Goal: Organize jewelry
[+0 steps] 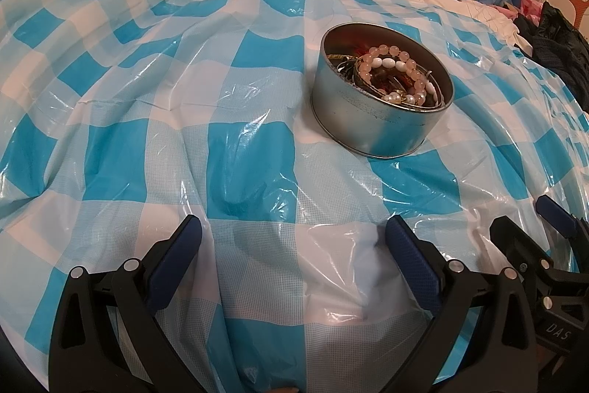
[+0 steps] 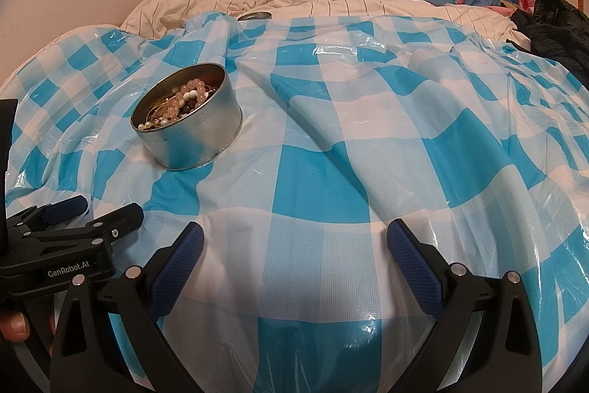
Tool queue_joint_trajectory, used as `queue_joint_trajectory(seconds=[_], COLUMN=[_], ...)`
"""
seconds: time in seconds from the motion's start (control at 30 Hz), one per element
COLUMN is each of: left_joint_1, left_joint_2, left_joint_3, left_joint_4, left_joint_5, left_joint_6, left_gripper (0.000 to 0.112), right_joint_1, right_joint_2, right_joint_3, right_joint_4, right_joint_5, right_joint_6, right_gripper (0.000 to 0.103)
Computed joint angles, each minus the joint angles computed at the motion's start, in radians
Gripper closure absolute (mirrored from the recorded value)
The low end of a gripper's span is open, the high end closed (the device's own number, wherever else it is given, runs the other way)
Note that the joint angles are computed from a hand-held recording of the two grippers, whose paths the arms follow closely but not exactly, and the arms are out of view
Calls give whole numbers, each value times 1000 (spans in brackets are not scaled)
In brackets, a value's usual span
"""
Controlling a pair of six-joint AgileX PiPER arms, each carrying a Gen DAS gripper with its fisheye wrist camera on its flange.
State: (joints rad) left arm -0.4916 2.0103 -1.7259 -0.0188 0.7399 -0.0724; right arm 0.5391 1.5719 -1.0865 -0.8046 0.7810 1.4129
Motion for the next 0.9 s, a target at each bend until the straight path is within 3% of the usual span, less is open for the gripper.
queue_joint_trajectory(seconds=[0.37,0.57,0.9], left_joint_1=[1,2,-15], left_joint_2=[1,-24,-5], left_joint_3=[-2,41,15], left_joint_4=[0,12,44], left_joint_5=[-1,-41,-6], left_joint_6=[3,23,-26], left_gripper=[17,17,17], right_joint_1=[0,-1,-2], right_joint_2=[1,1,0], right_joint_3=[-2,-1,0], right_joint_4=[0,0,1], right_joint_5=[0,-1,-1], right_joint_6=[-1,-1,-3], right_gripper=[8,8,8])
